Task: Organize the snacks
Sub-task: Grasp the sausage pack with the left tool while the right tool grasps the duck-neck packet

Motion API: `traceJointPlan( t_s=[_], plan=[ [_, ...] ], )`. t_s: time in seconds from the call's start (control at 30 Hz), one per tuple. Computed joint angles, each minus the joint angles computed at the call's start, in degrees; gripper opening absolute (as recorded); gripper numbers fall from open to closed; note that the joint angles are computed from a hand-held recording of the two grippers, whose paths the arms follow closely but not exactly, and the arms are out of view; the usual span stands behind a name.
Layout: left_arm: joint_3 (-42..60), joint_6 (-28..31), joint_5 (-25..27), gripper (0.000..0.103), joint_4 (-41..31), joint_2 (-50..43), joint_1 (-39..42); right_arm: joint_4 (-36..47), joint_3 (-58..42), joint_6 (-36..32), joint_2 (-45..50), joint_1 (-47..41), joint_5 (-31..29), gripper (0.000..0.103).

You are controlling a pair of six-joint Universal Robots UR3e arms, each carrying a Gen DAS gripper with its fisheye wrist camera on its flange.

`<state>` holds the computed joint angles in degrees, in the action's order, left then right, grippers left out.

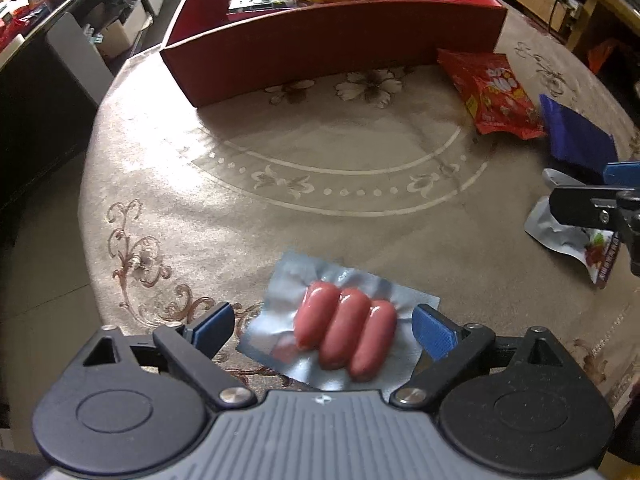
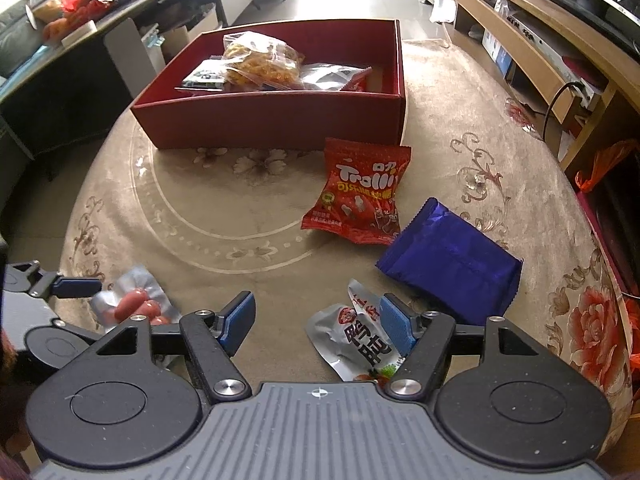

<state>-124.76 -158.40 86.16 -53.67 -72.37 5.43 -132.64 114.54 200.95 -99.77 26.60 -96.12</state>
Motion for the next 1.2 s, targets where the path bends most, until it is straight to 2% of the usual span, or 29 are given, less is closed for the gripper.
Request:
traceJointPlan(
  t_s=[0.23, 0.57, 0.63, 0.77, 0.87, 0.93, 1.0, 1.13, 1.2],
  plan=[
    [-1.4, 4.7, 0.2, 0.1, -0.3, 0.8, -1.0, 0.2, 0.8, -0.3, -0.8, -1.4, 0.6, 0.075],
    [-0.5, 11.9, -2.3, 0.1, -2.9, 0.5, 1.9, 0.4, 1.0, -0.6, -0.8, -1.9, 1.3, 0.076],
    [-0.2, 12.2, -3.9, 0.094, -5.8, 1.4, 3.6, 0.2, 1.1, -0.8, -0.9, -2.1, 1.5, 0.076],
    [0.0, 13.5, -6.1, 0.072, -10.9, 4.9, 5.7, 0.0, 1.4, -1.1, -1.2, -2.9, 1.8, 0.076],
    [-0.5, 14.5, -5.8, 0.07, -12.8, 7.3, 6.2, 0.2, 2.0, -1.0, -2.0, -3.5, 2.1, 0.076],
    [-0.2, 13.0, -5.2, 0.072, -12.7, 6.9, 6.6, 0.2, 2.3, -1.0, -2.3, -3.8, 2.1, 0.076],
    [1.2, 10.0, -5.6, 0.078, -13.5, 5.4, 7.7, 0.2, 2.2, -1.2, -2.4, -3.9, 2.3, 0.076],
    [3.5, 3.8, -8.3, 0.082, -17.3, 4.3, 10.6, -0.3, 1.8, -1.6, -2.2, -3.5, 2.6, 0.076],
    [4.1, 0.6, -10.1, 0.087, -18.6, 4.1, 11.4, -0.6, 1.5, -2.0, -2.1, -3.3, 2.7, 0.076]
  ],
)
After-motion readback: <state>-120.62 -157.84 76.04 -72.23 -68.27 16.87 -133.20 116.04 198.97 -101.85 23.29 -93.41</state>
